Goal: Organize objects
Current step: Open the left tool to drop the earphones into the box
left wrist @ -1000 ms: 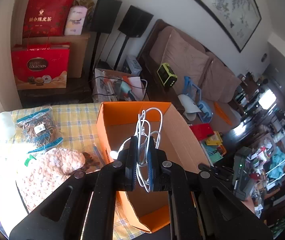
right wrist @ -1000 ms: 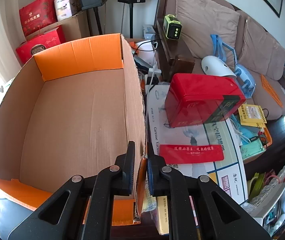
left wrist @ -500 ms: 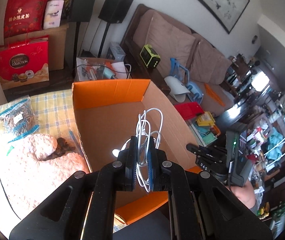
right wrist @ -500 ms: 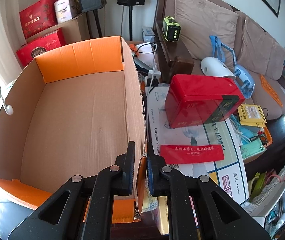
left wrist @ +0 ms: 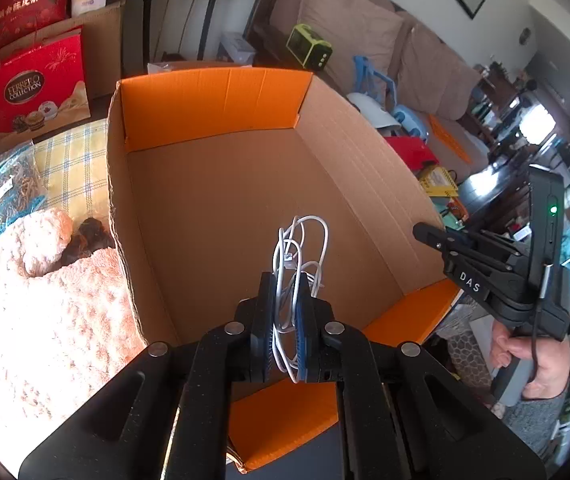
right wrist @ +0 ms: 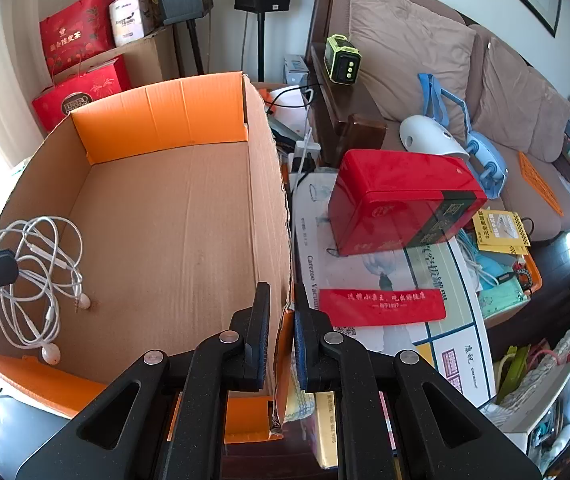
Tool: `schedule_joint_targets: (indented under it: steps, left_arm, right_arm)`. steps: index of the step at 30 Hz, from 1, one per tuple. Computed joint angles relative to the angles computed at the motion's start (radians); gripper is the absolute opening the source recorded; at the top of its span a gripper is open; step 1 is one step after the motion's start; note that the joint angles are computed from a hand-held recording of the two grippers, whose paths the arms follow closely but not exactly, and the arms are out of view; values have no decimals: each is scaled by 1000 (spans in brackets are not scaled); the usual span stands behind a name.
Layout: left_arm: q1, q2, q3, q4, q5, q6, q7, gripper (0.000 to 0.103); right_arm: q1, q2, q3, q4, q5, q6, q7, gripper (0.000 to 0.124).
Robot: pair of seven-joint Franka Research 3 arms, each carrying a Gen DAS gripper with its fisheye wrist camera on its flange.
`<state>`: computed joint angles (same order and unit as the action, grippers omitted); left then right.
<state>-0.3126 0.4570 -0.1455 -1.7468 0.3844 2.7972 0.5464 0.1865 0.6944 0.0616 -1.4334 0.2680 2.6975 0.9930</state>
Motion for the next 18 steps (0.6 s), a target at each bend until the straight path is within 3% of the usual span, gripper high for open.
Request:
schedule_joint_targets:
  steps: [5, 6, 14, 18]
  left_arm:
    - [-11, 13, 6, 10, 5, -31, -1, 24]
    - [-18, 9, 14, 8, 18, -38, -9, 33]
    - [-37, -67, 54, -58, 115, -26, -109, 59]
    - [-35, -106, 60, -85, 176, -42, -168, 61]
  right_arm:
    - [-1, 0, 0, 0, 2, 0, 1, 10]
    - [-2, 0, 1, -1, 3, 0, -1, 10]
    - [1, 1, -3, 0, 0, 0, 4, 9]
    - [2, 1, -5, 1, -4, 2, 3, 10]
